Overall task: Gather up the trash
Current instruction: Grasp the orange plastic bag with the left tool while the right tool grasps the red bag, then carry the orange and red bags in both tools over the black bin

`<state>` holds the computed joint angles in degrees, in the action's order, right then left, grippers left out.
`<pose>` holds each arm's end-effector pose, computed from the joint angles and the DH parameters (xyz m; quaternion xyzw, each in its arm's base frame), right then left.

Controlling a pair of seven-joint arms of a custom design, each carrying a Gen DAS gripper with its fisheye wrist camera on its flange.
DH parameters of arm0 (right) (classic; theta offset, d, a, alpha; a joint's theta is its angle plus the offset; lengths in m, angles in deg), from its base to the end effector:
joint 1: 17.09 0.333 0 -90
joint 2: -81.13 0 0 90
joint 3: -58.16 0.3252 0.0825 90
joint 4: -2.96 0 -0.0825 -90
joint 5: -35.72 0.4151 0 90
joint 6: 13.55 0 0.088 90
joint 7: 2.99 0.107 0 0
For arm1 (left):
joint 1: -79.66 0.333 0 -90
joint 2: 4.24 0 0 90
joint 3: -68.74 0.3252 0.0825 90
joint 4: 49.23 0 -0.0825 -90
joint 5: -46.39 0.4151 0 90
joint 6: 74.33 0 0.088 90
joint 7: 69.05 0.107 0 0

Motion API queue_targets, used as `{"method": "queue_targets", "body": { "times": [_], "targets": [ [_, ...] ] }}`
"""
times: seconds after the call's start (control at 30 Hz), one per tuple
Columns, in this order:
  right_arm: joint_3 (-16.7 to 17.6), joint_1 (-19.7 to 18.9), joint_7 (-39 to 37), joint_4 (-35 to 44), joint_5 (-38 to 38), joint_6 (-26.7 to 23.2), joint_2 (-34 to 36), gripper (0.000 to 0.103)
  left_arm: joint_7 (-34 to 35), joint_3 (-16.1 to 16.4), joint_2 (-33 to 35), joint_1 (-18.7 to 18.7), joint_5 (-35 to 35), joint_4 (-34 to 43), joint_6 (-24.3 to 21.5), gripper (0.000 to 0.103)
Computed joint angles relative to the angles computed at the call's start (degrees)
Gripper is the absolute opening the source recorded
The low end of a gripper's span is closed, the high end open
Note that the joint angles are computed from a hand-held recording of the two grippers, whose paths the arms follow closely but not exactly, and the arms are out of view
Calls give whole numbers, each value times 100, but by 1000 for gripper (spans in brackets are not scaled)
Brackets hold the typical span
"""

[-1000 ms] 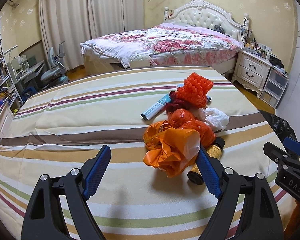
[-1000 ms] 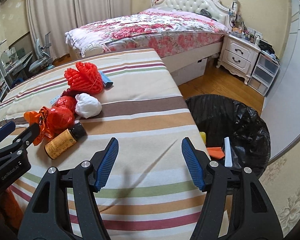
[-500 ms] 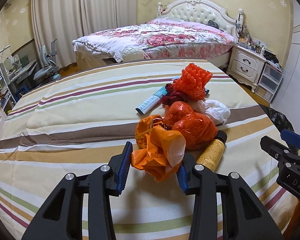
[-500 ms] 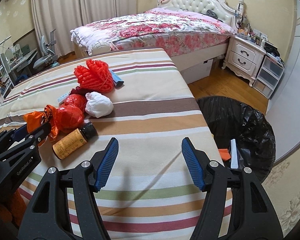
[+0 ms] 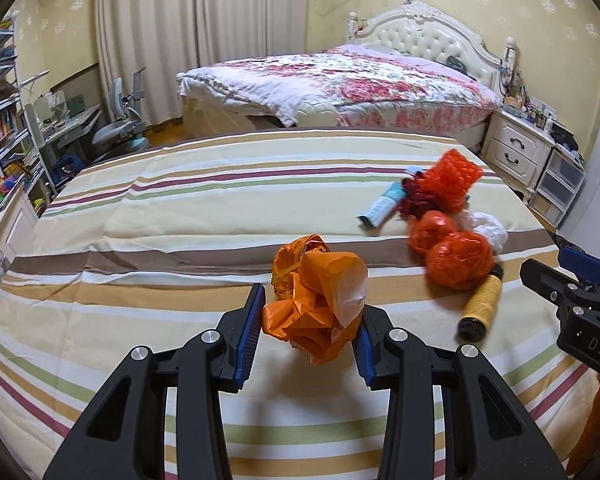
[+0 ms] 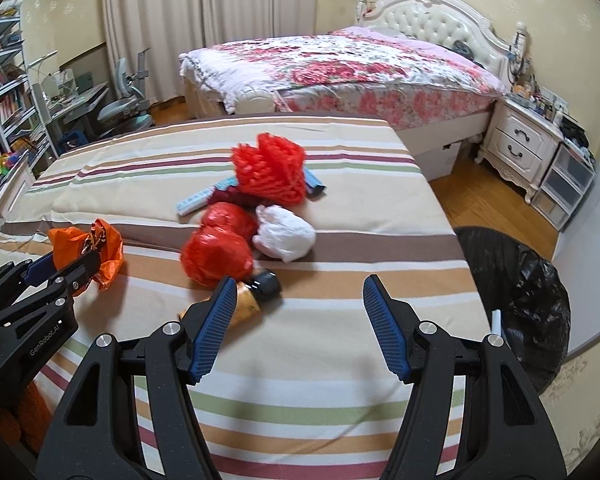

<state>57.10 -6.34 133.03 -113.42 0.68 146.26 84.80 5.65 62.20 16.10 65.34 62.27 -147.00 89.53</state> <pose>0.6222 0.1330 0.4826 -0.6105 0.6960 -0.2812 0.2525 0.6827 -0.2647 0.4750 -0.5428 0.7416 -0.3139 0.2383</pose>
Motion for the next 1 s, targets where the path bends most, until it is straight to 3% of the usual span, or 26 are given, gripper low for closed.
{"method": "queue_targets", "body": {
  "times": [0.23, 0.53, 0.6, 0.67, 1.0],
  "targets": [
    [26, 160, -431, 465, 261, -50, 404, 64, -611, 422, -99, -108, 576, -135, 120, 41],
    [-70, 433, -968, 1075, 634, -526, 970, 64, -610, 243, -133, 178, 424, -262, 79, 41],
    [-131, 510, -930, 1100, 566, -571, 1016, 61, -593, 226, -145, 206, 390, -300, 97, 41],
    [-126, 525, -1008, 1131, 646, -650, 1054, 40, -589, 219, -160, 215, 367, -326, 120, 41],
    [-175, 589, -762, 745, 398, -367, 683, 38, -478, 141, -193, 264, 223, -366, 180, 41]
  ]
}}
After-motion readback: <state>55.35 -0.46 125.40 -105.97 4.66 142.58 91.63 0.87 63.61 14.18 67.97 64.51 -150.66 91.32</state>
